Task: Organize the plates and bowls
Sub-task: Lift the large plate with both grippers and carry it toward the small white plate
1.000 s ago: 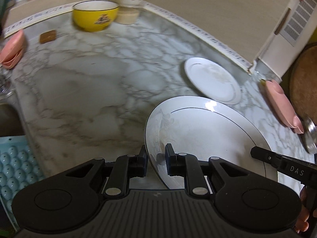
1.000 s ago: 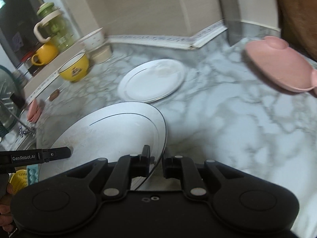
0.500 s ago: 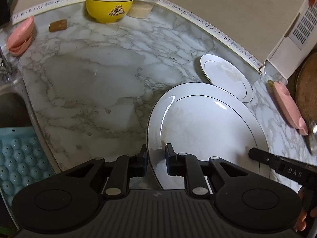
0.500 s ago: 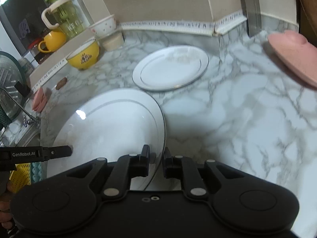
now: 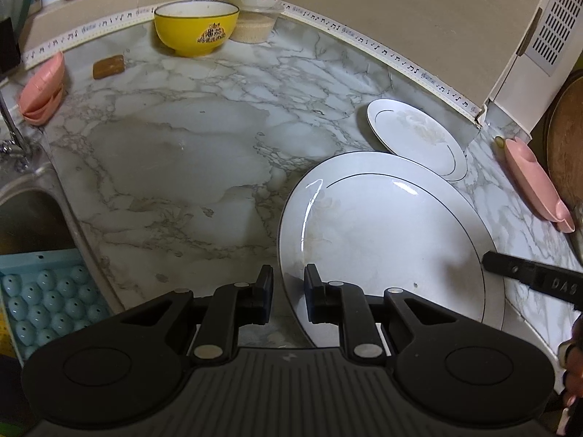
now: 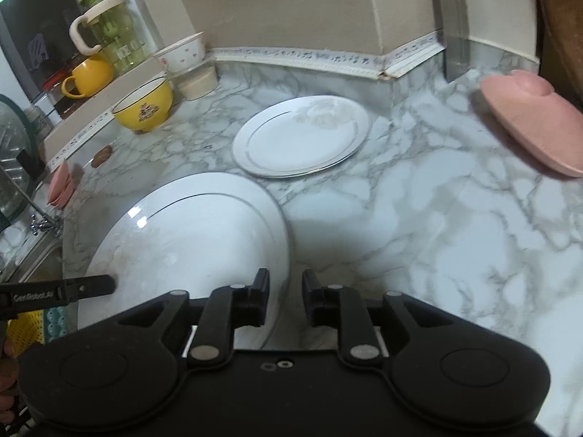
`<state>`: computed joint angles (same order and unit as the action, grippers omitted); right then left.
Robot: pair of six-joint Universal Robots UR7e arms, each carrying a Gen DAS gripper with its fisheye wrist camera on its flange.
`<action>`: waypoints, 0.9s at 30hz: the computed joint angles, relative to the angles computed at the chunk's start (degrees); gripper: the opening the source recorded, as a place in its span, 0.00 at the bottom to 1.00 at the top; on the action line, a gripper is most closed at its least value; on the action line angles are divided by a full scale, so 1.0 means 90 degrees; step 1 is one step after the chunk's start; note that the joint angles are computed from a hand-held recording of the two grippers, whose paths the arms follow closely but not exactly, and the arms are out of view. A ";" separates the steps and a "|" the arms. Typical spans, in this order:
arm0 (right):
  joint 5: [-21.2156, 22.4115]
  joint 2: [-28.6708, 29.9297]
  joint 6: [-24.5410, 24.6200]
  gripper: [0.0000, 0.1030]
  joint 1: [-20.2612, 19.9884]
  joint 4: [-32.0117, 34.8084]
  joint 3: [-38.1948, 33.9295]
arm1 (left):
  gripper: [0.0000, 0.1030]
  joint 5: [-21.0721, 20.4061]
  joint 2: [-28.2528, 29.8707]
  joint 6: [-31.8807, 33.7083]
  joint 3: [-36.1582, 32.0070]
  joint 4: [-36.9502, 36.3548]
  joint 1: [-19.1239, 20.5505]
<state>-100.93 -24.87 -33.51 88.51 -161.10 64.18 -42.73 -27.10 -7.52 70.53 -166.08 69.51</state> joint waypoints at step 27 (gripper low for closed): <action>-0.0350 0.0515 -0.0768 0.99 0.0295 -0.1017 -0.1176 | 0.76 -0.0290 0.1540 0.2451 -0.3331 0.0085 -0.0114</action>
